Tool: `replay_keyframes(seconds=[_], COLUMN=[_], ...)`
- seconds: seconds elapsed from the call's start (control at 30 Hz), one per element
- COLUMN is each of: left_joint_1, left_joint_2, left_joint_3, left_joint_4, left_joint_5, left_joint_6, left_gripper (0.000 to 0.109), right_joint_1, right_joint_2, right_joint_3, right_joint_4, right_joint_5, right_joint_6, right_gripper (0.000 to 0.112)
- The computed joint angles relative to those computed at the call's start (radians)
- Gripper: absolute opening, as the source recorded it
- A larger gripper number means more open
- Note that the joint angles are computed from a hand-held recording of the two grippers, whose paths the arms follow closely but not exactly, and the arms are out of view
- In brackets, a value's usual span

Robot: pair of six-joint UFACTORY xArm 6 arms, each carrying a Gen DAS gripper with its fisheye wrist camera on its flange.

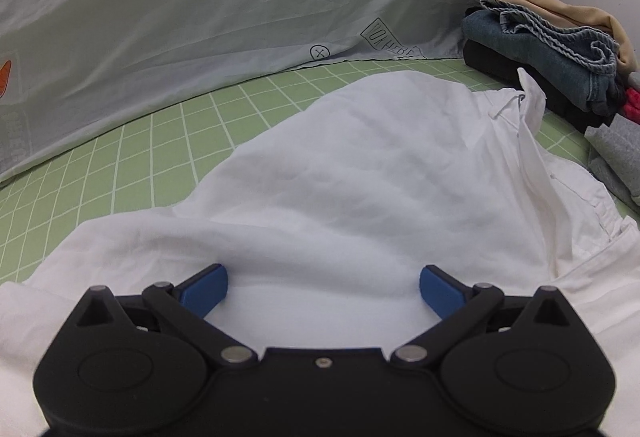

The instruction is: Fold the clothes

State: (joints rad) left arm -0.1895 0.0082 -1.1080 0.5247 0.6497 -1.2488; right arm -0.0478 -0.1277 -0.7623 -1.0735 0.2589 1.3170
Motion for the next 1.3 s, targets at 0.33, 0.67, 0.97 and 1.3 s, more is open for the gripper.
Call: replay_keyframes(seconds=[0.33,0.67,0.97,1.3], left_joint_1=[0.018,-0.046,-0.196,-0.304], left_joint_2=[0.058,-0.152,-0.452,-0.520], left_joint_3=[-0.102,-0.131,0.256,0.476], left_joint_4=[-0.016,0.402,0.225,0.026], left_joint_5=[-0.099,-0.297,0.188,0.303], left_joint_6=[-0.011,-0.327,-0.299,-0.227], left_gripper=[0.000,0.001,0.001,0.004], right_joint_1=[-0.015,-0.016,-0.034,-0.031], right_joint_2=[0.007,-0.002,-0.030,-0.028], right_joint_3=[-0.005,0.004,0.039,0.036], right_joint_4=[-0.108,-0.012,-0.055,-0.160], right_joint_5=[-0.016,-0.017,-0.050,-0.043], right_joint_6=[0.095,0.002,0.011,0.116], right_gripper=[0.103,0.103,0.103,0.103])
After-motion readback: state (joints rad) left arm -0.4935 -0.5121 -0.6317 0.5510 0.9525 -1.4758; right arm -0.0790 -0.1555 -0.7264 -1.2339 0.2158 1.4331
